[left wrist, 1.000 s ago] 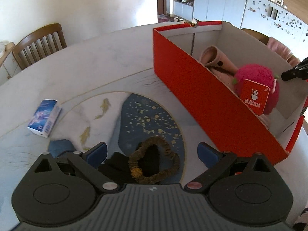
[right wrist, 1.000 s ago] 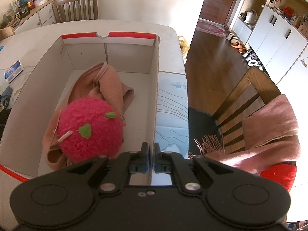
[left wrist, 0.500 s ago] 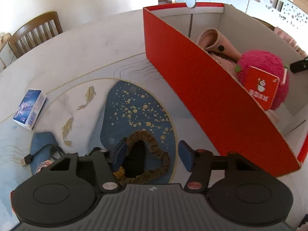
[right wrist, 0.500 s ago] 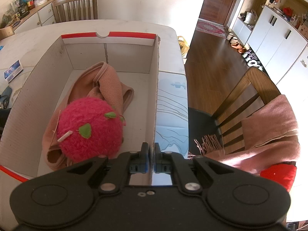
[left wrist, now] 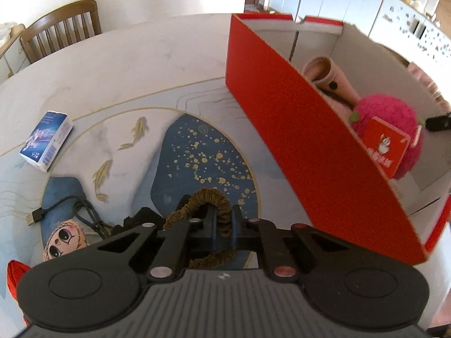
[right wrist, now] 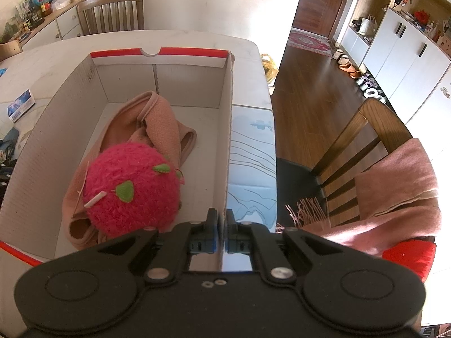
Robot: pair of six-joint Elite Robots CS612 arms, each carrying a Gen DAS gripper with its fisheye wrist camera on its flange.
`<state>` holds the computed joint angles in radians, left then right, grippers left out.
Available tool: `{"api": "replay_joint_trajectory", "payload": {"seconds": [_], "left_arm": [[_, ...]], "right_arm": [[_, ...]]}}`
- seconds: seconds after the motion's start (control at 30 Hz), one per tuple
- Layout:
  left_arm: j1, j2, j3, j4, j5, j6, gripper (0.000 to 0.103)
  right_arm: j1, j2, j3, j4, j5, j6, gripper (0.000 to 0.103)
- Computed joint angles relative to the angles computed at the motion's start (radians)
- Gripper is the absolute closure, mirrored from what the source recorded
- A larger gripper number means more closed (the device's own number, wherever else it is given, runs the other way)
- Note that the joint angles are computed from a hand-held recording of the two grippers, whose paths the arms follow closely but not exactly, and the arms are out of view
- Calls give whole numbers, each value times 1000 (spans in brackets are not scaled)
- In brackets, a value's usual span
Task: Organize objects
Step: 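Carry the brown bracelet with the left tool into the red box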
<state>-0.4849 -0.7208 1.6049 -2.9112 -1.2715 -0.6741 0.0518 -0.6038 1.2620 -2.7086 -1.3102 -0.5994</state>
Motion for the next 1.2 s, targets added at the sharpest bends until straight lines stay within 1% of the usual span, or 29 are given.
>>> {"api": "replay_joint_trajectory", "payload": {"seconds": [0.17,0.37,0.5,0.63,0.73,0.97,1.07,1.2], "left_arm": [[-4,-34,46,-66,9,-16,95],[-8,-83,95,-166,20,-4,95],[-12,-106,101,-212,15,40,95],[-16,-113,83,-236,7,95,95],[-17,-108,54,-246,-8,145,95],[-16,-71,-43,-215,-36,259,95],[-11,-49,-88,-192,-58,281,95],[-6,-16,-152,-143,-69,314,95]], "right_arm": [[-2,1,0,0,7,0,99],[-2,1,0,0,8,-3,99],[-2,1,0,-1,9,-3,99],[-2,1,0,-1,9,-4,99],[-2,1,0,-1,9,-3,100],[-2,0,0,0,10,-3,100],[-2,0,0,0,12,-4,100],[-3,1,-1,3,17,-3,100]]}}
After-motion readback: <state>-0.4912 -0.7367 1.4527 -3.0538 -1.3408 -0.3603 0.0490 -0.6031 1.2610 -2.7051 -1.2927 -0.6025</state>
